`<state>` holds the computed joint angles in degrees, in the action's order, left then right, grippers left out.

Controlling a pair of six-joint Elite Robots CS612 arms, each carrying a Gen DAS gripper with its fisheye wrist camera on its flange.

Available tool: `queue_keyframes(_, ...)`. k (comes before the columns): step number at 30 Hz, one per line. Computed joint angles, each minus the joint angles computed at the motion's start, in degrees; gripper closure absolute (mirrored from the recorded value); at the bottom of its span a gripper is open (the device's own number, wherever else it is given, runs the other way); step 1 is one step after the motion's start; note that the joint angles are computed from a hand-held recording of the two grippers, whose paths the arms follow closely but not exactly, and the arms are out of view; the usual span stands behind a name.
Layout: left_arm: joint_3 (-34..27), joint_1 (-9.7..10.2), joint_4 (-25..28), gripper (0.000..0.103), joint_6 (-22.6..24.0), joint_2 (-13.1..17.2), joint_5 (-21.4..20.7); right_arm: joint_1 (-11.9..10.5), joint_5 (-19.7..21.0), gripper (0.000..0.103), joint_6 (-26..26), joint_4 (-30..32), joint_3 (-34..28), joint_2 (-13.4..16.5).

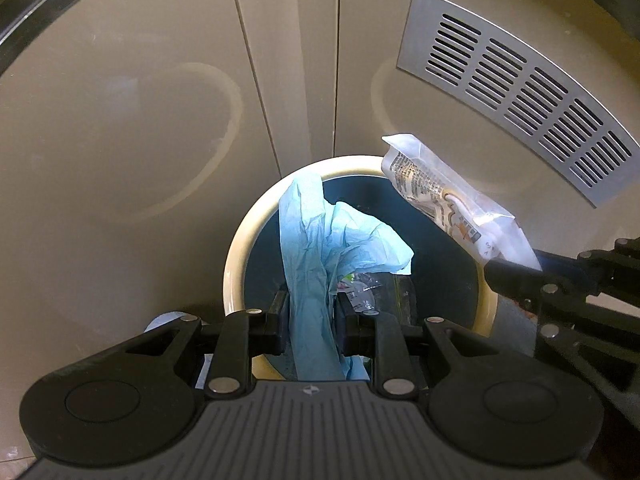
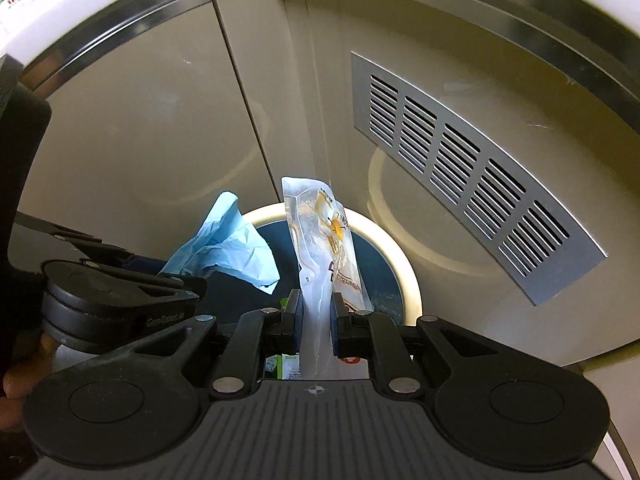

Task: Collect trash
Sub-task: 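Open the left tool to drop the glove while the right tool drops the wrapper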

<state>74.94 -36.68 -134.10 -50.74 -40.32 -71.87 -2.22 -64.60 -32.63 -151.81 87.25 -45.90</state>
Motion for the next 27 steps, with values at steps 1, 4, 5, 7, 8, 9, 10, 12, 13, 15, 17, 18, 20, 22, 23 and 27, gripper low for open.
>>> queue_keyframes(1,-0.1,-0.01,0.0,0.077,0.1,0.1,-0.1,0.1,-0.1,0.088,0.0,0.2,-0.3,0.2)
queue_keyframes(4,-0.2,-0.29,0.3,0.077,0.6,0.3,0.9,0.4,-0.5,0.088,0.1,0.8,-0.9,0.7)
queue_keyframes(5,-0.4,-0.3,0.5,0.077,0.7,0.5,1.0,0.5,-0.7,0.088,0.2,1.0,-1.1,0.9)
queue_keyframes(7,-0.6,-0.16,0.3,0.077,0.7,0.8,0.6,0.6,-0.8,0.088,0.4,1.3,-1.6,1.3)
queue_keyframes(8,-0.7,-0.09,0.3,0.076,0.6,0.9,0.3,0.7,-1.0,0.088,0.5,1.3,-1.8,1.4)
queue_keyframes(9,-0.7,-0.03,0.1,0.076,0.6,1.0,0.0,0.7,-1.1,0.088,0.6,1.3,-1.9,1.6)
queue_keyframes(10,-0.8,0.04,-0.1,0.074,0.6,1.1,-0.2,0.8,-1.1,0.087,0.7,1.3,-2.1,1.7)
queue_keyframes(12,-0.8,0.04,-0.2,0.062,0.4,1.2,0.2,0.9,-1.4,0.084,1.2,1.1,-2.1,1.8)
queue_keyframes(13,-0.8,0.01,0.0,0.047,0.4,1.2,0.6,1.0,-1.7,0.084,1.5,1.1,-2.2,1.9)
queue_keyframes(15,-0.6,-0.23,0.4,0.022,-0.2,1.0,2.0,0.8,-1.8,0.079,2.0,0.6,-1.9,1.6)
queue_keyframes(17,-0.1,-0.46,0.7,0.01,-1.1,0.7,4.1,0.8,-2.3,0.069,3.1,-0.1,-1.9,1.6)
queue_keyframes(18,0.1,-0.42,0.8,0.009,-1.2,0.6,4.2,0.7,-2.5,0.06,3.5,-0.3,-1.6,1.4)
queue_keyframes(20,0.5,-0.07,0.4,0.008,-1.1,0.2,2.6,0.6,-2.4,0.049,4.2,-0.2,-1.5,1.2)
queue_keyframes(22,0.7,0.28,0.7,0.008,-1.0,-0.2,0.9,0.4,-1.9,0.04,4.0,-0.4,-1.1,1.0)
queue_keyframes(23,1.0,0.33,0.8,0.008,-1.0,-0.6,0.3,0.3,-1.8,0.039,3.5,-0.8,-0.8,0.7)
queue_keyframes(27,3.6,0.03,-1.6,0.006,-0.6,-2.6,0.7,-0.3,0.1,0.027,1.4,-1.9,0.8,-0.7)
